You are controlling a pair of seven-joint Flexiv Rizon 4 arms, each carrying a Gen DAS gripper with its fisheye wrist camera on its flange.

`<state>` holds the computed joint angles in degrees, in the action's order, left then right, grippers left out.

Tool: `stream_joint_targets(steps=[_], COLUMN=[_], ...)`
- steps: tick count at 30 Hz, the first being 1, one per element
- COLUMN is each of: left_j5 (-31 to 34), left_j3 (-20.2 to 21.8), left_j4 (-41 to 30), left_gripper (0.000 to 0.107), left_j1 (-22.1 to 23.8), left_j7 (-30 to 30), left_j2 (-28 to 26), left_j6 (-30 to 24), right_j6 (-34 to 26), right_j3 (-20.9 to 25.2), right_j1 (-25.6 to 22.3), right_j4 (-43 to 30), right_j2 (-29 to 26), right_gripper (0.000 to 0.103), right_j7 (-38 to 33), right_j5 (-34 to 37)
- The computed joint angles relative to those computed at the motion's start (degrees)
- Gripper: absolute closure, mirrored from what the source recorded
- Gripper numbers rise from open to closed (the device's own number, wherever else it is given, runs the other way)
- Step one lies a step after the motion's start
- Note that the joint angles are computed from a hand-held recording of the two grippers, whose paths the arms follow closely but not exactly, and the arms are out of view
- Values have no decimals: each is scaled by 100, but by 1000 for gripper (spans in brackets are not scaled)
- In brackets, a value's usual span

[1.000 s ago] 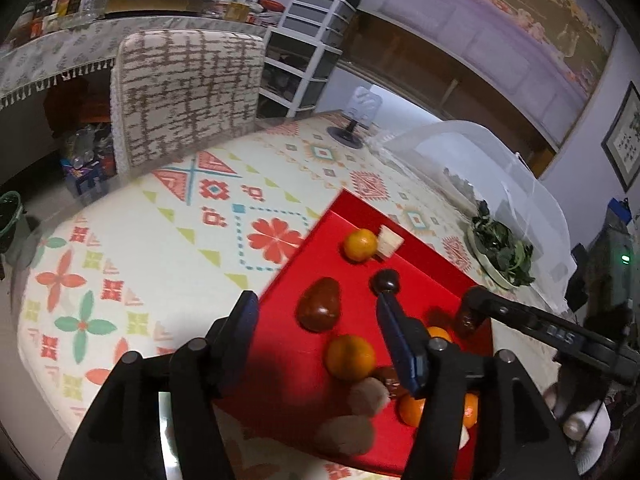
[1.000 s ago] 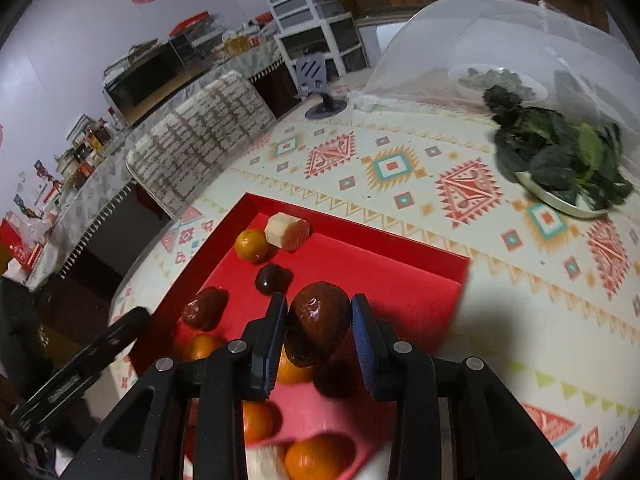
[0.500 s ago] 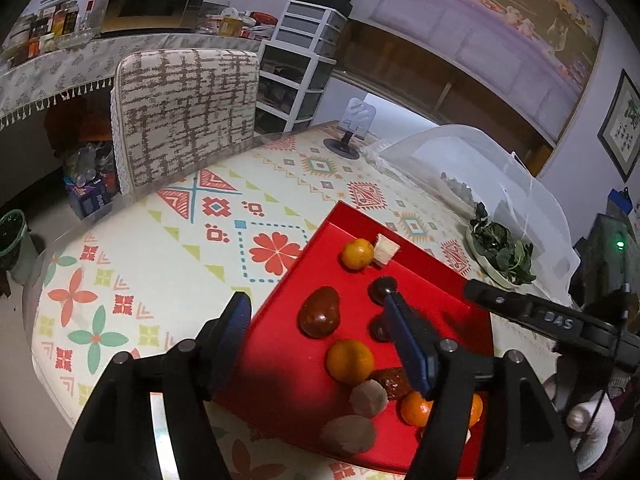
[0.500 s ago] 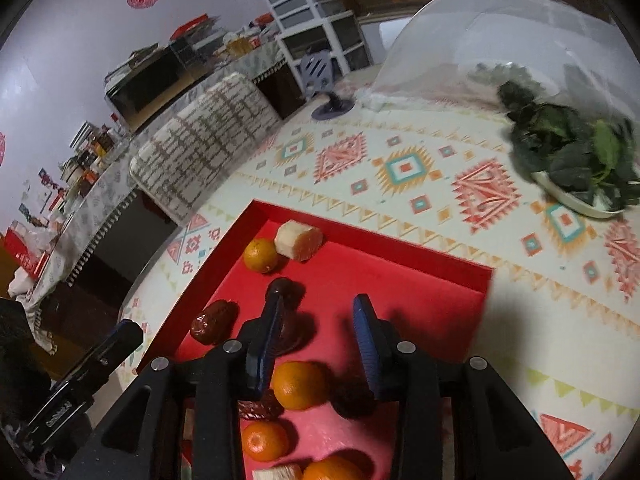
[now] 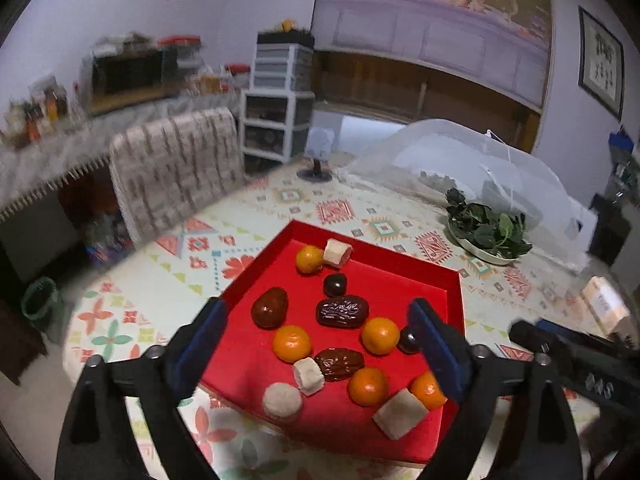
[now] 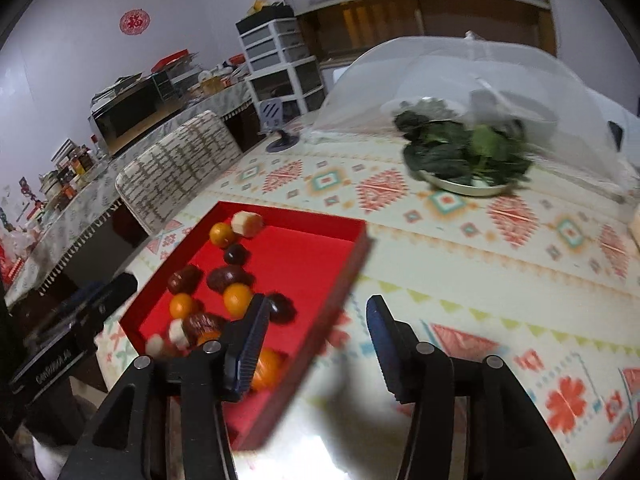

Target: Organize fruits

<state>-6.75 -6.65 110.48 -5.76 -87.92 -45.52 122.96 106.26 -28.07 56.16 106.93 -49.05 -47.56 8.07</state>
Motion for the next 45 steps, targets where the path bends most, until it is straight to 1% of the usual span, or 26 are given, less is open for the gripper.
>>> stream_joint_targets(steps=[1,3,4,6,9,18,24,33,40,43,45], left_j5=[-264,-755,-971,-1172,-1213,-1612,-1725,-1613,-1519,-1597,-1793], left_j3=[244,566,662,657,486,575,572,453,445,525,654], left_j4=[51,130,166,233,330,434,433,427,406,408,453], left_gripper=[7,6,6,6,6,6,6,6,6,6,6], left_j1=[-323,-816,-1004,-1135,-1100,-1585,-1728,-1589,-1535,-1615,-1774], left_j7=[63,237,339,462,449,680,866,875,821,795,782], left_j2=[18,29,35,60,108,136,136,145,132,85,17], left_j6=[123,273,304,294,228,286,306,224,185,359,781], right_j6=[49,135,185,347,576,915,986,911,779,738,734], right_j3=[-157,-448,-536,-570,-391,-80,130,191,57,8,-26], right_j1=[183,539,661,796,753,735,607,586,718,762,791], right_j4=[136,397,503,723,923,1233,1210,1153,1099,1065,1060], right_j2=[-10,-37,-48,-15,86,213,235,268,237,195,175], right_gripper=[45,44,43,41,39,38,37,37,37,36,36], right_j7=[4,-6,-20,-67,-176,-610,-814,-989,-975,-924,-905], right_j5=[94,294,382,554,793,1396,1548,1646,1584,1544,1513])
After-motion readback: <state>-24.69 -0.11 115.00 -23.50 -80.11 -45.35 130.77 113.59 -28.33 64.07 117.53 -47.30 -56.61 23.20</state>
